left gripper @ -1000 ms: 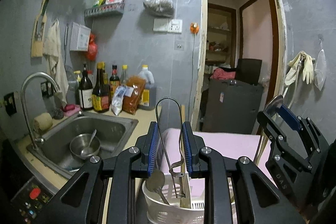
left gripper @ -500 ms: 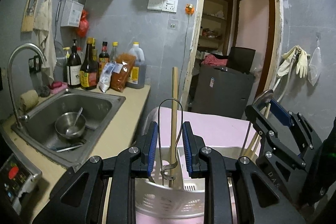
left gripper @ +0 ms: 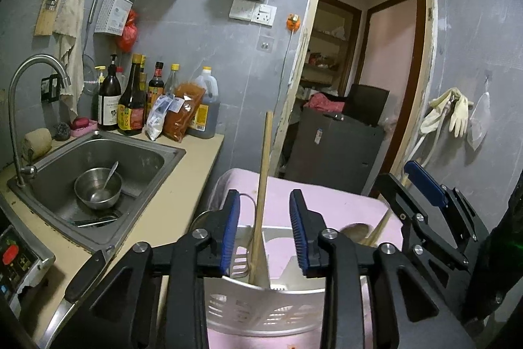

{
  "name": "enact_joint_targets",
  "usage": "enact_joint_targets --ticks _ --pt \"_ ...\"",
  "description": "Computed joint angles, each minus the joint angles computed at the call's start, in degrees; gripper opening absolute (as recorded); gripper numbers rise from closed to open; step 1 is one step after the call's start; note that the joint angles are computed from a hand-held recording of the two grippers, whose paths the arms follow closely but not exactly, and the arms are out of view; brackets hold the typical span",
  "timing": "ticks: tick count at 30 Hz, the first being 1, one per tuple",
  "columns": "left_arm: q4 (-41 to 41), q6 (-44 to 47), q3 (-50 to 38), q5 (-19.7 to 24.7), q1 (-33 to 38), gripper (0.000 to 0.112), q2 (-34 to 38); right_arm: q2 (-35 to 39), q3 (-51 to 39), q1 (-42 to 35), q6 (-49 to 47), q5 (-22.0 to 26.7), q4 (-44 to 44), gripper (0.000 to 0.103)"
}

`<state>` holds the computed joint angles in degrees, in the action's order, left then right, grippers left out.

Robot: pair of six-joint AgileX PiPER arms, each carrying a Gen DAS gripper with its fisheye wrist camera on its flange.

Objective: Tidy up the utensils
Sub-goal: 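Lower the tongs into the holder with the left tool while the right tool drops the spoon in, then move both open tools back over the chopsticks and fork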

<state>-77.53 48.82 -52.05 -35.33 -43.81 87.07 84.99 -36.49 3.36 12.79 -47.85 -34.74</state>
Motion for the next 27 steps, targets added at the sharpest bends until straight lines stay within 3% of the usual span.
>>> enact_joint_targets --ticks 4,7,15,20,27 --pt "0.5 -1.0 0.2 -2.3 -1.9 0.035 -0.8 -2.7 1.0 -3.1 4.8 -1.5 -4.4 0.053" --pt "0.6 -1.0 -0.4 -5.6 -4.3 0.048 -0.5 -5.4 1.0 -7.0 10.1 -2.2 -9.2 0.058" --pt "0.4 -1.6 -3.7 -16.2 -12.2 0.095 3.3 -9.8 -0.1 -21.2 24.4 -7.0 -22.8 0.085" --pt "0.8 -3.0 -6.7 -22.8 -17.1 0.101 7.2 -9.8 -1.7 -31.4 31.6 -12.1 -31.3 0.102" --pt "-0.6 -2.2 -12.0 -25.2 -20.7 0.101 12.6 -6.8 -3.4 -41.5 33.2 -16.4 -37.0 0.103"
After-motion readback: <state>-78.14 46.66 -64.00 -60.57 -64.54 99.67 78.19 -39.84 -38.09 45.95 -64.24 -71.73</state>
